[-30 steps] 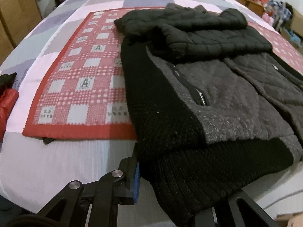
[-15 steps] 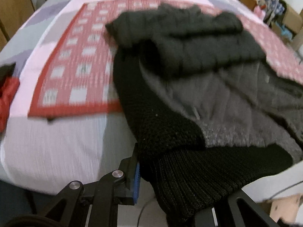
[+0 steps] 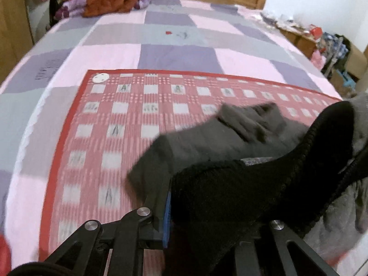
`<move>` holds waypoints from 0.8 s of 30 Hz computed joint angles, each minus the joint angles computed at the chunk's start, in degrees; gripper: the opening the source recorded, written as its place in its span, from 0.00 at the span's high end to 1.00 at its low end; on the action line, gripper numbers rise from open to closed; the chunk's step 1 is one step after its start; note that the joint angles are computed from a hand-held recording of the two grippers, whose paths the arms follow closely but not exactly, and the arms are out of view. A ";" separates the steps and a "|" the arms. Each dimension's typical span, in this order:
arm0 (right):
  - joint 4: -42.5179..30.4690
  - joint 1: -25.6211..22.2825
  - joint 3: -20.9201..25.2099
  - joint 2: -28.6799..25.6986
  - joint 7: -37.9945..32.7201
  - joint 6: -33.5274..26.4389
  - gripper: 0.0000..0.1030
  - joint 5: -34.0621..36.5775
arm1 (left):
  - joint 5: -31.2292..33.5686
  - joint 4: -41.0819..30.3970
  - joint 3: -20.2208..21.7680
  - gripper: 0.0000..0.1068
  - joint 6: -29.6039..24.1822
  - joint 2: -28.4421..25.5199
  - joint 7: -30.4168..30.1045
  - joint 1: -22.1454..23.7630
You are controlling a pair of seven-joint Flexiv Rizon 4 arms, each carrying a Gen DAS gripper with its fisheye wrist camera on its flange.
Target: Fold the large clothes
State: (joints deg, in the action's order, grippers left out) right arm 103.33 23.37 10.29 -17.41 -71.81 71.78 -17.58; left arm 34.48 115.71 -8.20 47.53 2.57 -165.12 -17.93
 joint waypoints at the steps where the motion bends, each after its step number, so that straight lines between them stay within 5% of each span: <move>1: -4.25 1.61 -1.58 -3.77 1.94 -2.28 0.85 -1.80 | -0.99 -0.56 1.22 0.85 1.47 -1.74 1.62 0.58; 6: -22.54 6.04 -4.65 -18.69 6.98 -17.97 0.85 -3.74 | -13.02 -3.61 4.85 0.78 7.04 -15.24 14.09 5.35; 10: -30.73 7.02 -4.94 -26.32 9.07 -27.84 0.84 -1.76 | -17.59 -3.93 6.94 0.58 10.05 -22.00 15.07 4.36; 13: -32.46 6.11 -4.20 -28.56 8.32 -27.66 0.79 0.12 | -19.81 -1.69 9.36 0.37 13.40 -21.90 14.23 3.43; 16: -34.15 5.38 -3.22 -29.49 4.76 -28.38 0.74 1.12 | -24.09 0.98 9.51 0.33 15.75 -20.00 18.69 4.31; 20: -41.27 1.26 1.83 -30.62 -5.73 -35.15 0.57 7.80 | -24.60 -1.14 9.04 0.33 9.75 -16.33 27.16 4.06; 22: -46.96 -0.87 3.76 -31.77 -11.17 -41.55 0.35 11.97 | -28.79 -0.65 7.17 0.32 7.53 -14.65 36.56 5.76; 24: -51.48 -2.47 5.18 -32.56 -15.43 -48.43 0.30 15.23 | -31.16 -1.11 6.86 0.22 3.31 -14.03 41.68 6.50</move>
